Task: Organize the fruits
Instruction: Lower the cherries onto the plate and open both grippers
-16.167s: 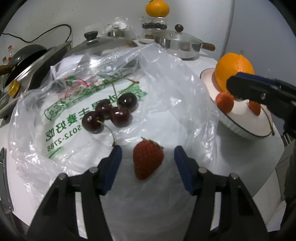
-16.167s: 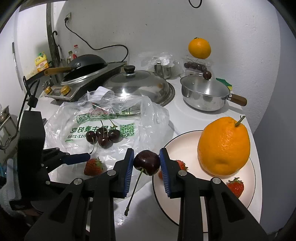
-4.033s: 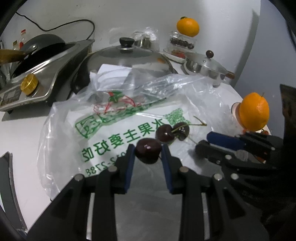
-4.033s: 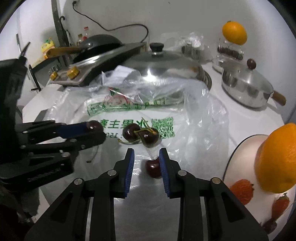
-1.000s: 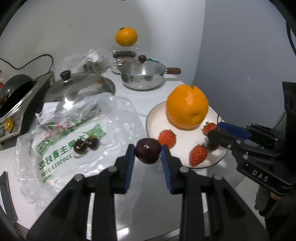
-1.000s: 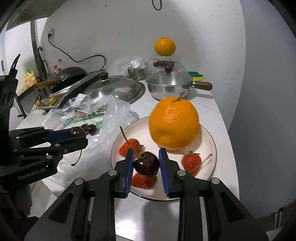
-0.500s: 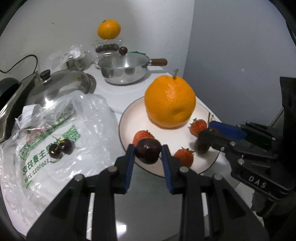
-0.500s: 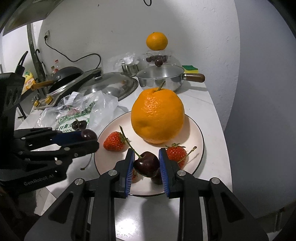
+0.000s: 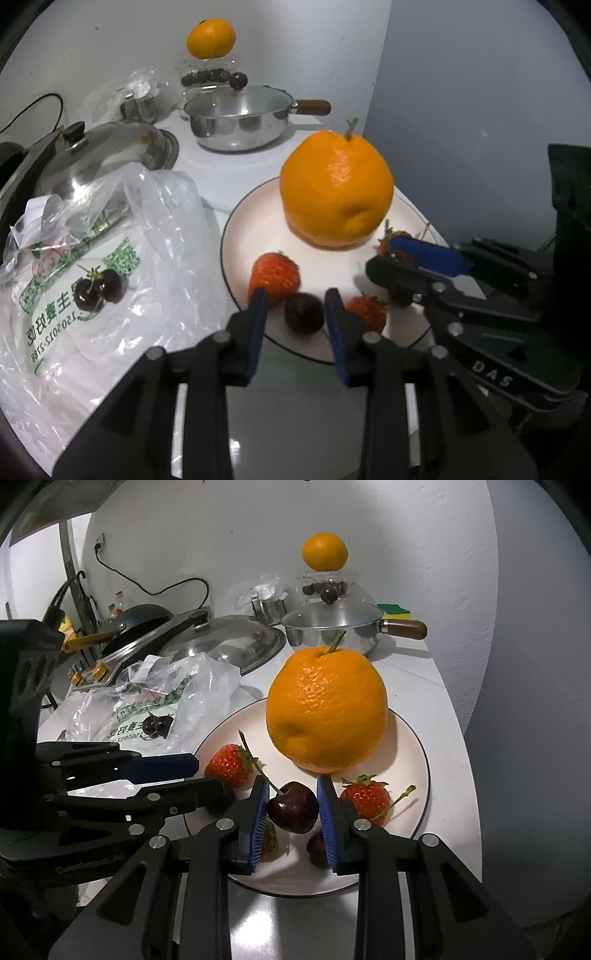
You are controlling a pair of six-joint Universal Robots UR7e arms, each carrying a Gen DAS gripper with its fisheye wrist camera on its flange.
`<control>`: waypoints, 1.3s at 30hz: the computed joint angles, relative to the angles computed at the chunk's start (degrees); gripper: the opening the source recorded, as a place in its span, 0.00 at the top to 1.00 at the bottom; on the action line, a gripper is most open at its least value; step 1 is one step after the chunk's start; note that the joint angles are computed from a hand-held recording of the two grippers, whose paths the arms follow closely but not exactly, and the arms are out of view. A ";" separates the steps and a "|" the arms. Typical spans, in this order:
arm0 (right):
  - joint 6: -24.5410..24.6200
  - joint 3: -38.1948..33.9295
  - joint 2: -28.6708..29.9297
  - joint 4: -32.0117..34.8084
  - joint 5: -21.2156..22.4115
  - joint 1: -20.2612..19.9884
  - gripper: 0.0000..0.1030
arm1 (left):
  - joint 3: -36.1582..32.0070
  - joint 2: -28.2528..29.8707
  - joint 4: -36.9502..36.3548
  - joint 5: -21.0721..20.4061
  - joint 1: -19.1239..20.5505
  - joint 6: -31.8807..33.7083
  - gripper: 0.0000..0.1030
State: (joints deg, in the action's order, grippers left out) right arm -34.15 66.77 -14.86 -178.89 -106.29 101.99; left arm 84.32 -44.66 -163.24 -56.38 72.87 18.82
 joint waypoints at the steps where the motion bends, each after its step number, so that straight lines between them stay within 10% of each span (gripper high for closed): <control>1: -0.02 -0.15 0.09 0.13 -0.05 0.03 0.72 | 0.01 -0.03 -0.15 0.01 -0.01 0.07 0.66; 8: 0.78 -1.14 0.83 0.52 -0.86 0.30 0.72 | 1.09 -1.13 -1.23 0.06 -0.09 -0.04 0.62; 11: 0.76 -1.29 1.02 0.26 -1.46 0.57 0.72 | 1.87 -2.06 -2.51 -0.23 -0.02 -0.78 0.37; 18: 1.60 -1.39 1.24 -0.91 -2.58 1.24 0.57 | 3.16 -3.54 -4.76 0.10 0.04 -0.28 0.36; 39: 0.63 -2.91 3.34 -2.25 -4.69 5.39 0.56 | 8.84 -10.01 -11.42 1.68 1.23 0.65 0.36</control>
State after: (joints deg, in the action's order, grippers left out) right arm -33.52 63.86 -11.52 -181.14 -110.99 107.37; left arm 93.15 -54.67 -174.66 -54.70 74.10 19.47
